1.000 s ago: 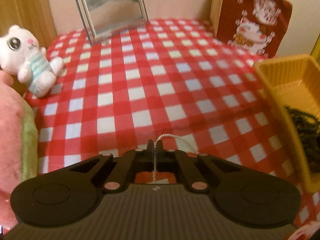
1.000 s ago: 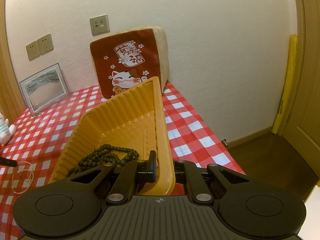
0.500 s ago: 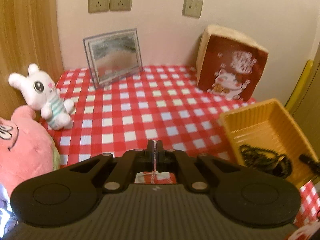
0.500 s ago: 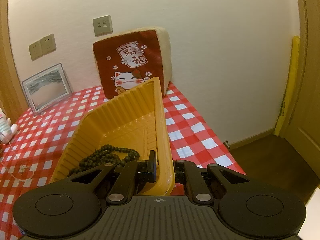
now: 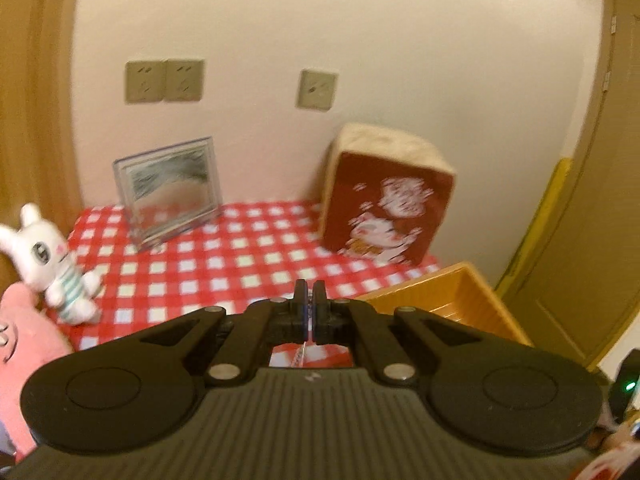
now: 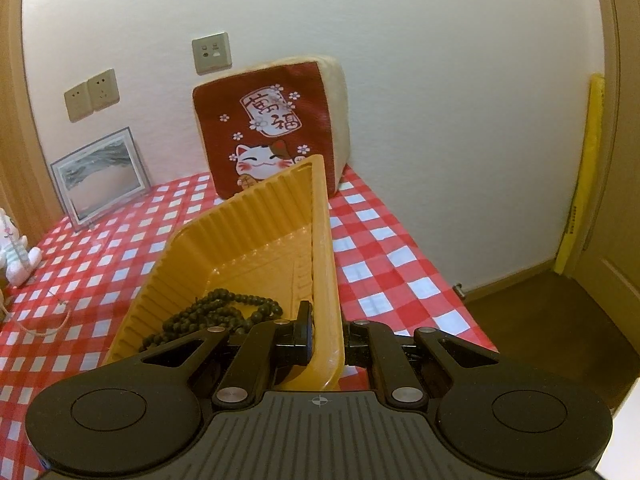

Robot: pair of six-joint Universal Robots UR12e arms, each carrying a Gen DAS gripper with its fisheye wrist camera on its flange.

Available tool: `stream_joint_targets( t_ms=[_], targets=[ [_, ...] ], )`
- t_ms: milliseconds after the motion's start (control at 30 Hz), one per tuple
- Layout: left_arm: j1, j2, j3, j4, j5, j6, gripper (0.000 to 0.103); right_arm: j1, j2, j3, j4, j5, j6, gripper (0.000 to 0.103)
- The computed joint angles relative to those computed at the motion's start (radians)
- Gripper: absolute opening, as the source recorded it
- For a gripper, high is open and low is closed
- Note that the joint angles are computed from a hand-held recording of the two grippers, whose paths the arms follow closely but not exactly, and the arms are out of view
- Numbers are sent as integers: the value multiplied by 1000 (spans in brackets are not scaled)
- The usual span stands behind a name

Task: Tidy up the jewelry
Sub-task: 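Carry the pearl strand into the orange tray and open the left tool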

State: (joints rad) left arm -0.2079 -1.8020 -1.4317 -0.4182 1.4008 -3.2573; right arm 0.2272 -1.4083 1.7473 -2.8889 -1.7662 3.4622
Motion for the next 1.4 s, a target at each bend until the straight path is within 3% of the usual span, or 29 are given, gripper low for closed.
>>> stream_joint_targets(
  t_ms=[500, 833, 1167, 1267, 1400],
  targets=[
    [-60, -88, 148, 53, -201, -39, 1, -6, -1, 2, -8, 24, -6, 8],
    [-101, -173, 246, -18, -273, -108, 1, -12, -3, 5, -14, 45, -16, 8],
    [-131, -206, 258, -170, -312, -71, 4, -17, -4, 7, -15, 60, -17, 9],
    [-139, -205, 256, -198, -288, -49, 6, -19, -4, 7, -14, 64, -17, 9],
    [-140, -196, 246, -204, -265, -48, 20, -21, -3, 8, -16, 70, -19, 9]
  ],
)
